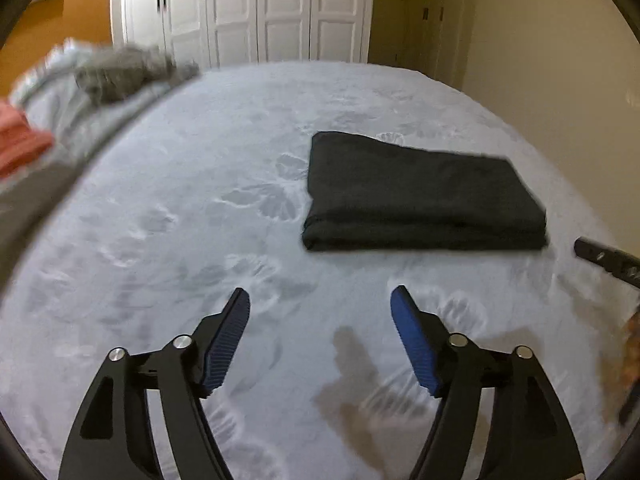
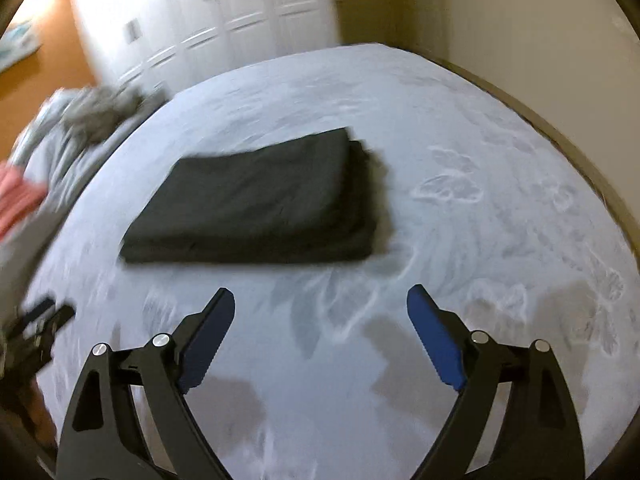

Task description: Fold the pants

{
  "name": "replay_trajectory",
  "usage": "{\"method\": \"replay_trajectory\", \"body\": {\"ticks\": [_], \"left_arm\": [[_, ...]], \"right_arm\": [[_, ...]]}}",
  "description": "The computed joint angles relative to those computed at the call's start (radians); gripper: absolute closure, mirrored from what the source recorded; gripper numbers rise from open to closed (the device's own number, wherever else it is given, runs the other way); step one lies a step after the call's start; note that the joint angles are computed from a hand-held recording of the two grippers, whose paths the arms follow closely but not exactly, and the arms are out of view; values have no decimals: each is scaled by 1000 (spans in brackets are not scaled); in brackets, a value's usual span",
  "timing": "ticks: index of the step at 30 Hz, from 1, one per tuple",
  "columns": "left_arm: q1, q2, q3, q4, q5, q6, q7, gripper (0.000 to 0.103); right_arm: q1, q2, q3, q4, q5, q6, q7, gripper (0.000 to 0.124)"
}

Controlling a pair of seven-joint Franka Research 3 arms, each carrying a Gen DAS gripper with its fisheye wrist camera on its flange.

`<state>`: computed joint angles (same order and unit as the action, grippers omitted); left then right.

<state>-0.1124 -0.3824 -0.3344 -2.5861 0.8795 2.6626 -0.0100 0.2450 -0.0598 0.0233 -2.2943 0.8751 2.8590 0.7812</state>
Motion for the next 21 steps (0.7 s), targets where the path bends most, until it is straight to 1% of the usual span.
{"method": "replay_trajectory", "body": {"ticks": [1, 2, 3, 4, 5, 7, 8, 9, 10, 11, 12, 13, 14, 15, 16, 17, 18, 19, 20, 21], "left_arm": [[12, 13, 21, 6, -5, 42, -14, 31], [38, 34, 36, 18, 4, 91, -43, 30], [62, 69, 52, 39, 11, 137, -55, 29], [76, 108, 67, 63, 4, 162, -44, 25], [87, 173, 93, 102, -23, 192, -17, 22], [90, 248, 119, 143, -79, 203, 18, 22], [94, 295, 133, 166, -102, 217, 21, 22], [97, 330, 148, 176, -107, 261, 21, 27], [96, 364, 164, 181, -138, 316, 53, 38], [98, 404, 176, 180, -209, 406, 126, 56], [90, 415, 191, 182, -214, 439, 128, 77], [81, 415, 199, 194, -202, 434, 123, 83], [62, 396, 206, 214, -163, 373, 122, 85], [55, 367, 204, 225, -106, 334, 109, 86], [53, 329, 195, 222, -73, 304, 107, 86], [51, 300, 185, 213, -85, 282, 129, 86], [46, 275, 175, 203, -112, 251, 159, 84], [36, 262, 166, 195, -148, 213, 201, 81], [22, 272, 156, 200, -198, 156, 264, 73], [5, 301, 148, 223, -197, 76, 290, 73]], "right_arm": [[-12, 49, -15, 70, 19, -79, 53, 38], [-26, 85, -20, 122, 37, -145, 77, 36], [-39, 122, -18, 168, 34, -192, 113, 35], [-48, 166, -15, 216, 4, -217, 175, 34], [-51, 205, -9, 254, -36, -218, 231, 33], [-42, 288, -3, 323, -157, -203, 338, 31], [-44, 315, 1, 345, -198, -211, 370, 30], [-52, 345, 13, 368, -208, -217, 379, 29], [-67, 351, 38, 362, -182, -181, 348, 30], [-73, 353, 55, 360, -124, -152, 258, 64], [-114, 361, 103, 376, -87, -180, 185, 79], [-122, 355, 115, 380, -84, -189, 182, 91], [-110, 347, 103, 389, -86, -207, 183, 94], [-111, 330, 108, 388, -72, -205, 157, 94], [-132, 295, 128, 383, -1, -214, 70, 95], [-140, 271, 128, 381, 42, -246, 27, 95], [-138, 251, 117, 375, 59, -266, 8, 94], [-129, 239, 100, 366, 41, -274, 8, 90], [-113, 240, 79, 348, -22, -264, 28, 82], [-90, 251, 57, 328, -116, -236, 80, 78]]}}
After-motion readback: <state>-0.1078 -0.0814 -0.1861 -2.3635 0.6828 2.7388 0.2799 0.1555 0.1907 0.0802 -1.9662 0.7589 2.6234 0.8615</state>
